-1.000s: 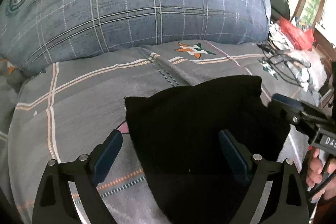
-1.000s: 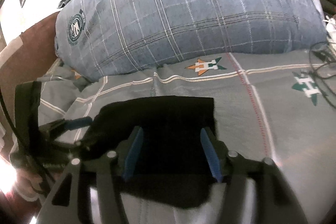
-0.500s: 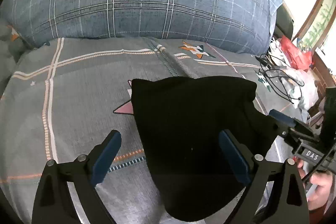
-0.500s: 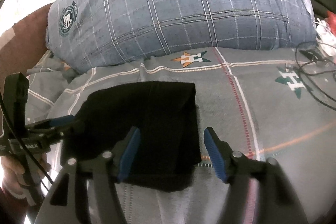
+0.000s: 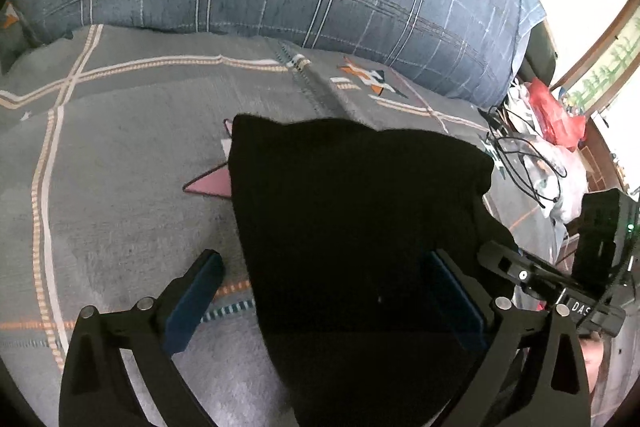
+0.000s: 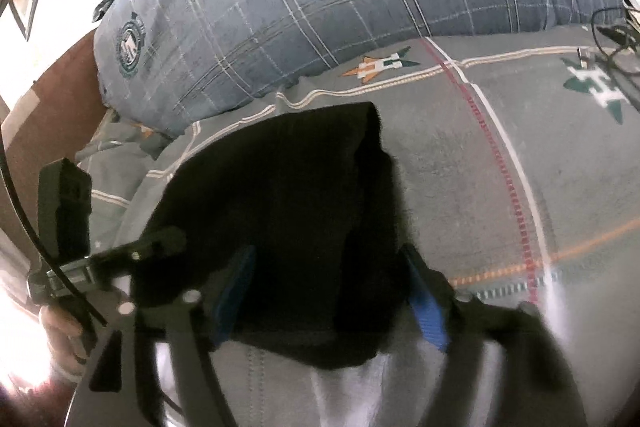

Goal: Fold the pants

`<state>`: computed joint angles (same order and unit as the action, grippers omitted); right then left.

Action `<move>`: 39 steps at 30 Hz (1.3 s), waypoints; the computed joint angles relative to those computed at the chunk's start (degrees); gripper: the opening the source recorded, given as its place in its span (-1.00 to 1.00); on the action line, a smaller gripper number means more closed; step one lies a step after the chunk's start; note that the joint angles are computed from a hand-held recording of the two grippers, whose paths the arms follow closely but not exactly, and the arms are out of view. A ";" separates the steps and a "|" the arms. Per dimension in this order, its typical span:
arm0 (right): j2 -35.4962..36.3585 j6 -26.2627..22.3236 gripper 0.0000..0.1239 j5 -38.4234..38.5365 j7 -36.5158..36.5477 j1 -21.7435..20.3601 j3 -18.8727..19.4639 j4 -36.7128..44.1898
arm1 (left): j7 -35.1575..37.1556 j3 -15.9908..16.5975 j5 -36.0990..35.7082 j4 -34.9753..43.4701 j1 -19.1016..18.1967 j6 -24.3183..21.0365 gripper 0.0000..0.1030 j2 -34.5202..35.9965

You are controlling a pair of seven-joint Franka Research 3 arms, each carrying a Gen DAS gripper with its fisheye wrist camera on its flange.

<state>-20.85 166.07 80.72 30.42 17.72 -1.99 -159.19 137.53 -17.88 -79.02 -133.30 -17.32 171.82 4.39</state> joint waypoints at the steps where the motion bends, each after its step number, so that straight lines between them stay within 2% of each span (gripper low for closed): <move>1: 0.39 -1.08 0.23 1.26 -1.38 0.11 -0.79 0.37 | -0.21 -0.15 0.22 0.46 -0.21 0.55 0.98 0.58; 4: 1.93 -5.54 0.24 5.23 -5.61 -1.03 -2.19 1.79 | -0.12 -0.73 0.74 1.75 -0.23 1.89 0.98 2.16; 6: 2.60 -6.30 0.17 5.74 -6.12 -2.00 -1.17 2.52 | 0.23 -1.39 0.99 2.08 -0.09 2.75 0.98 2.72; 7: 2.70 -5.15 0.09 5.15 -5.24 -2.21 -0.05 2.64 | 1.01 -1.71 0.57 2.32 0.15 2.89 0.95 2.94; 8: 2.39 -2.99 -0.02 5.00 -5.12 -2.03 1.26 2.52 | 3.51 -2.16 -1.84 2.70 0.66 2.39 0.84 3.00; 10: 0.91 -0.33 -0.13 5.88 -6.07 -1.29 2.48 1.85 | 7.88 -2.47 -7.23 3.00 0.68 1.58 0.58 2.58; 15: -4.45 1.72 -0.31 2.48 -3.67 0.25 3.42 -0.68 | 11.39 -0.73 -9.73 1.76 -0.75 0.51 0.27 0.09; 17: -6.34 3.07 -0.37 -0.31 -1.43 1.29 3.68 -1.61 | 12.78 0.08 -11.20 0.83 -0.92 -0.66 -0.02 -1.75; 18: -7.61 3.41 -0.38 -1.27 -0.59 1.98 3.57 -2.06 | 13.38 0.46 -11.83 0.43 -1.05 -0.78 -0.06 -2.72; 24: -10.60 6.43 -0.41 -2.27 0.59 7.66 1.44 -1.44 | 17.53 2.77 -16.28 -2.57 -0.71 -2.94 -0.07 -8.16; 30: -5.53 7.14 -0.41 3.15 -4.95 12.04 -0.02 5.04 | 17.40 4.41 -14.96 -5.69 0.96 -1.64 -0.07 -13.19; 36: 5.20 4.16 -0.41 12.36 -12.94 10.14 2.96 15.07 | 10.53 6.21 -7.01 -7.94 1.79 1.00 -0.06 -15.08; 39: 10.40 1.63 -0.41 13.38 -13.48 8.17 4.55 19.02 | 6.22 7.63 -2.76 -7.57 1.75 1.88 -0.06 -13.70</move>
<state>-10.46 167.69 94.10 16.94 25.89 2.56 -140.18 143.75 -10.25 -81.78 -140.87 -15.57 173.70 -9.31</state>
